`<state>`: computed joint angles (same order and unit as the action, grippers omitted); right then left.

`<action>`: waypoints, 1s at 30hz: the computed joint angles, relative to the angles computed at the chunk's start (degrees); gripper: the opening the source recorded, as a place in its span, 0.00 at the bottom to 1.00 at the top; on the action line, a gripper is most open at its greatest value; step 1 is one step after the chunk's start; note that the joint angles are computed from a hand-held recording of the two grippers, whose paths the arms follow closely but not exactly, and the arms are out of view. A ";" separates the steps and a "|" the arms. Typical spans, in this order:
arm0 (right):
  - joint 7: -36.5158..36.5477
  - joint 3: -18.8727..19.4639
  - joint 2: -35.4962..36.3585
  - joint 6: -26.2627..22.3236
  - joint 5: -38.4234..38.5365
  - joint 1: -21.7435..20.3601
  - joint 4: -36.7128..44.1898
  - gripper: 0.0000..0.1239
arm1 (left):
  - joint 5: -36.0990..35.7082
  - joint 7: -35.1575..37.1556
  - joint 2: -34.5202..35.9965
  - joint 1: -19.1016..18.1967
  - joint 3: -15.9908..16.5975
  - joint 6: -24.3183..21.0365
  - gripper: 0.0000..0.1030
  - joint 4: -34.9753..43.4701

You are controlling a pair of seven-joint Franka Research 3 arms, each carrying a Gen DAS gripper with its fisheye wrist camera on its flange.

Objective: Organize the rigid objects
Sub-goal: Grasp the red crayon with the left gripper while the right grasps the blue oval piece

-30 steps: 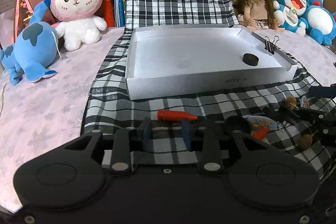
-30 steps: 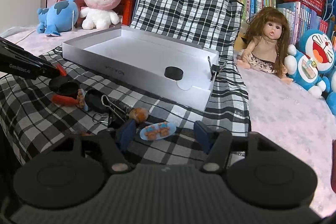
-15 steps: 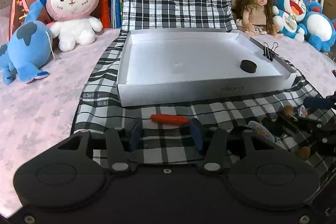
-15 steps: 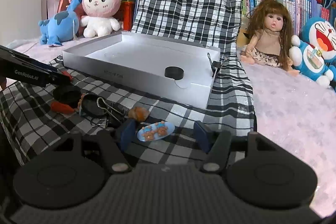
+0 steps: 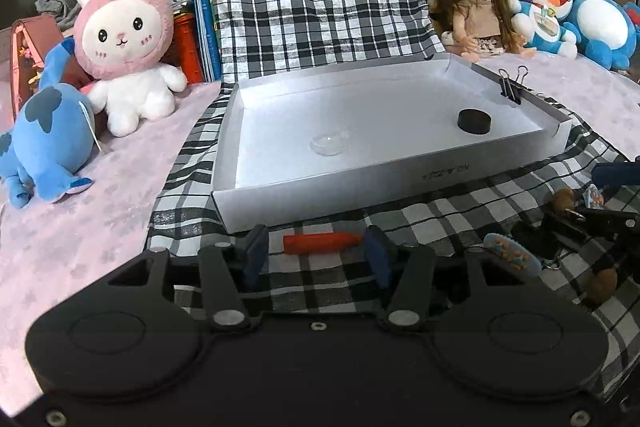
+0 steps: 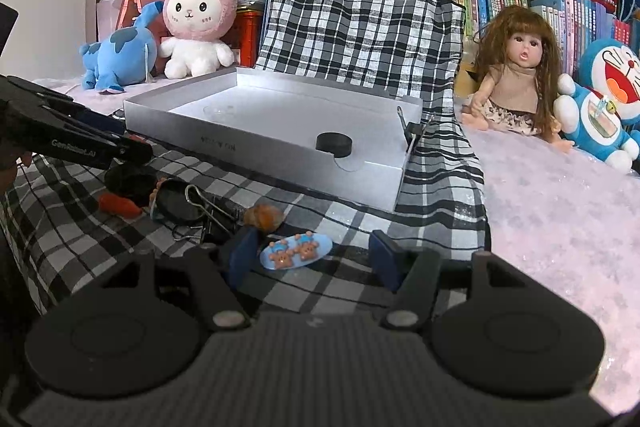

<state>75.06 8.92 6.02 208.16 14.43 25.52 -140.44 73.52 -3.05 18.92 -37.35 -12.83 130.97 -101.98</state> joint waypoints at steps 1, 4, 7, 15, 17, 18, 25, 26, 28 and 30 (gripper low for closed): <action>0.24 0.04 0.00 0.02 -0.06 -0.06 -0.03 0.60 | -0.13 -0.21 0.06 0.18 0.03 0.47 0.50 0.01; 2.04 0.21 -0.05 0.53 -1.53 -0.64 -0.36 0.59 | -0.67 -1.41 -0.15 0.82 0.20 2.28 0.50 -0.26; 4.30 0.30 -0.10 1.25 -3.77 -1.40 -0.82 0.55 | -0.41 -2.22 -0.16 0.97 0.39 2.91 0.50 -0.44; 5.25 0.07 -0.29 2.13 -4.67 -1.48 -1.34 0.43 | 0.63 -3.50 0.08 1.11 0.58 3.94 0.42 -0.60; 5.08 0.04 -0.35 2.20 -4.91 -1.46 -1.42 0.42 | 0.56 -3.29 0.20 1.04 0.55 3.75 0.42 -0.41; 4.88 0.02 -0.35 2.23 -4.91 -1.42 -1.42 0.40 | 0.51 -3.11 0.23 0.96 0.54 3.53 0.42 -0.33; 2.17 0.01 -0.29 2.38 -1.89 -0.31 -1.09 0.36 | 0.46 -2.93 0.40 0.15 0.48 1.38 0.41 0.24; 2.27 0.05 -0.34 2.45 -1.70 -0.30 -1.06 0.36 | 0.48 -2.98 0.33 0.07 0.44 1.13 0.41 0.21; 2.20 0.07 -0.43 2.74 -0.84 -0.13 -1.01 0.35 | 0.33 -3.16 0.09 -0.02 0.32 0.78 0.41 0.10; 2.94 0.12 -0.70 2.80 -0.55 -0.22 -0.95 0.35 | 0.29 -3.55 -0.36 -0.03 0.16 0.81 0.41 -0.17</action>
